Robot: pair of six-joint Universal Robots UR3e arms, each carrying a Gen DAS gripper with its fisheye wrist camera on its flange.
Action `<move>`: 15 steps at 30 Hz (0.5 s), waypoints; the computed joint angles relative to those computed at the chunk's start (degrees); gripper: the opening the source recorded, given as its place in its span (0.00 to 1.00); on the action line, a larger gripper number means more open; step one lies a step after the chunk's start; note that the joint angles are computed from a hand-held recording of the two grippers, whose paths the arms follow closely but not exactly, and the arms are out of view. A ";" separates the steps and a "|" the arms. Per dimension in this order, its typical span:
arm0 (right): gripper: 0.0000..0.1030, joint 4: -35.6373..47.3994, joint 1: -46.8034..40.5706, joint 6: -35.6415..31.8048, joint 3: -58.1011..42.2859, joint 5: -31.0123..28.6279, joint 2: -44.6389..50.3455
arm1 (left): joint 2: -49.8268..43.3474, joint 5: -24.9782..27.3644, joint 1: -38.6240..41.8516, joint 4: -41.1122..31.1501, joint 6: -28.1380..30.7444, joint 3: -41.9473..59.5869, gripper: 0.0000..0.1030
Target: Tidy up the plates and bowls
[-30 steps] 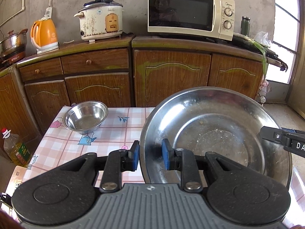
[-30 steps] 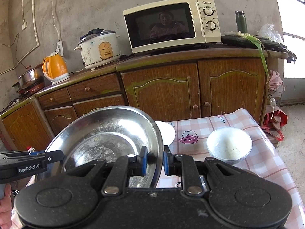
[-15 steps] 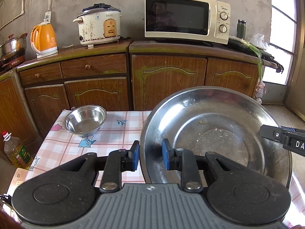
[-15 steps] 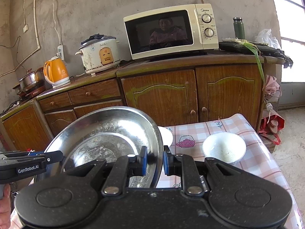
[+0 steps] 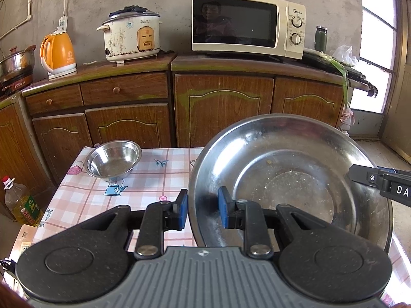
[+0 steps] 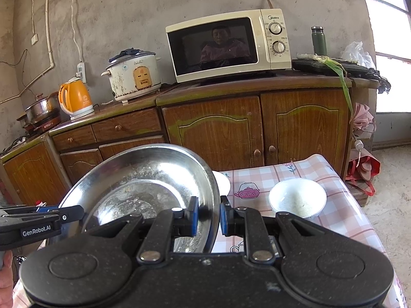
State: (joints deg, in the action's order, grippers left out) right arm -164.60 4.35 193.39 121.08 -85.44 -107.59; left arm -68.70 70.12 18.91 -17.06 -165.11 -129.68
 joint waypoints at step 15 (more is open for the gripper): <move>0.21 1.09 -0.42 -0.35 2.55 -0.20 -3.56 | 3.92 -1.50 1.17 -1.97 0.66 -2.88 0.24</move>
State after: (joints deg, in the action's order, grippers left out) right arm -163.52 3.93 193.04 123.63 -85.64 -111.15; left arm -64.79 68.61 20.08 -19.03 -164.45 -132.56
